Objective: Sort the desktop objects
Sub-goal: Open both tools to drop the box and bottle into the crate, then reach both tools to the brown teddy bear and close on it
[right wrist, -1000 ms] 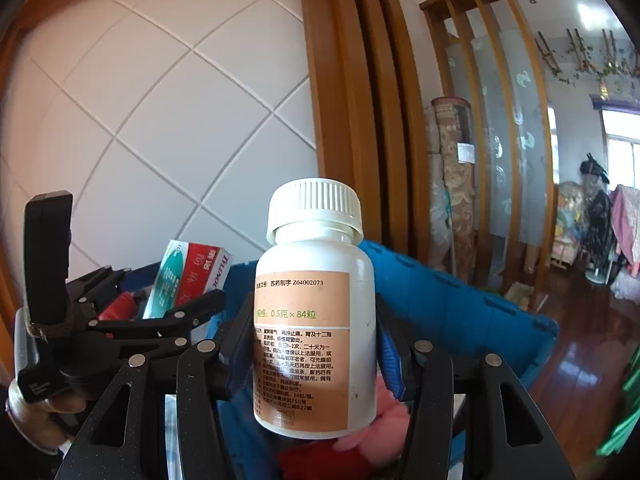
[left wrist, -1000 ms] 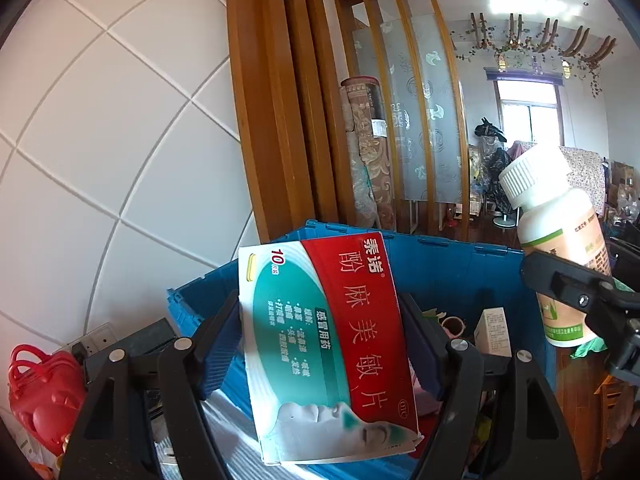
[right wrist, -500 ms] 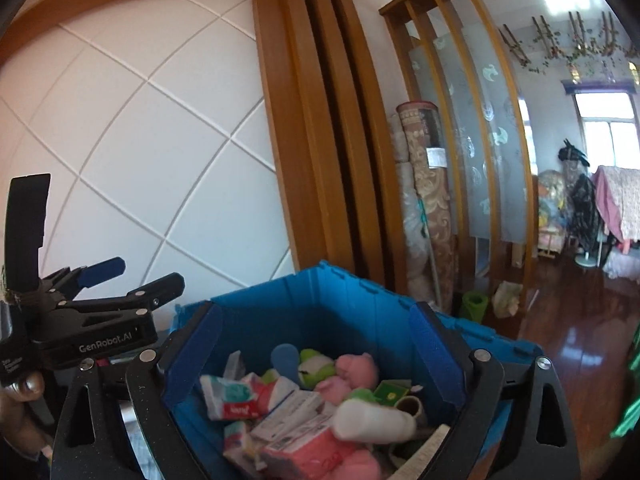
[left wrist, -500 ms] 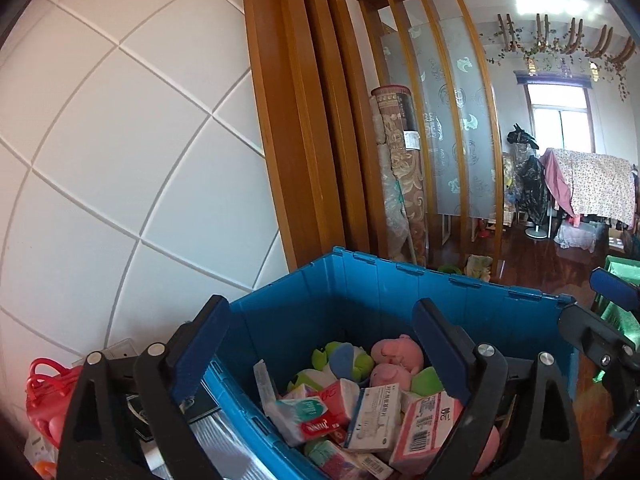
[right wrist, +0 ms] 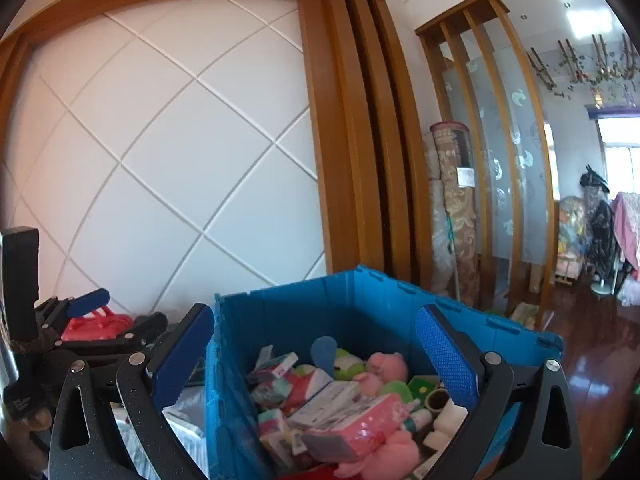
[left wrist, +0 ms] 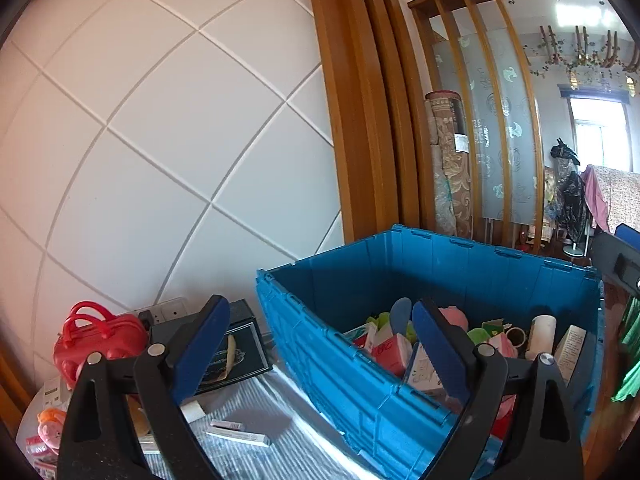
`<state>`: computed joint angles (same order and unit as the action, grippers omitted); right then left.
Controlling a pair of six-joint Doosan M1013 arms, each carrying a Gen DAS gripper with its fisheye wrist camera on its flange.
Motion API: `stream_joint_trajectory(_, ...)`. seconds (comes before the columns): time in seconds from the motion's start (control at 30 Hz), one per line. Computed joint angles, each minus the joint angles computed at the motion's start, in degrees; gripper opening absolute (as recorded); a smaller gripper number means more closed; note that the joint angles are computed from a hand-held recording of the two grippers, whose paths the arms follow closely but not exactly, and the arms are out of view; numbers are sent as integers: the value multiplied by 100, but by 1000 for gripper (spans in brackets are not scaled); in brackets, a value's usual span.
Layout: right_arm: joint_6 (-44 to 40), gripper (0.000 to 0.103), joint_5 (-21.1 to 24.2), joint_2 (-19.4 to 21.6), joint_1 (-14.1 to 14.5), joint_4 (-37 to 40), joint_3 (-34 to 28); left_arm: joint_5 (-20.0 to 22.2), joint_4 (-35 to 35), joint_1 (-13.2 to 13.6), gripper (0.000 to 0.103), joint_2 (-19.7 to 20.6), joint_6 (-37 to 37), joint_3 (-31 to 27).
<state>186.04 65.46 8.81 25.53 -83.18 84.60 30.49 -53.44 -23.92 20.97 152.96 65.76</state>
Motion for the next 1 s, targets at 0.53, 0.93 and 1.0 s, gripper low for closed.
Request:
stream_joint_trajectory(0.53, -346, 103, -369, 927, 492, 716, -1001, -773, 558, 1114, 94, -240, -330, 742)
stream_joint_trajectory(0.93, -1138, 103, -342, 1848, 772, 1389, -2206, -818, 1776, 2058, 94, 288, -1248, 398)
stream_joint_trajectory(1.0, -1283, 103, -464, 1977, 752, 1527, -2380, -857, 1770, 2158, 94, 391, -1238, 290)
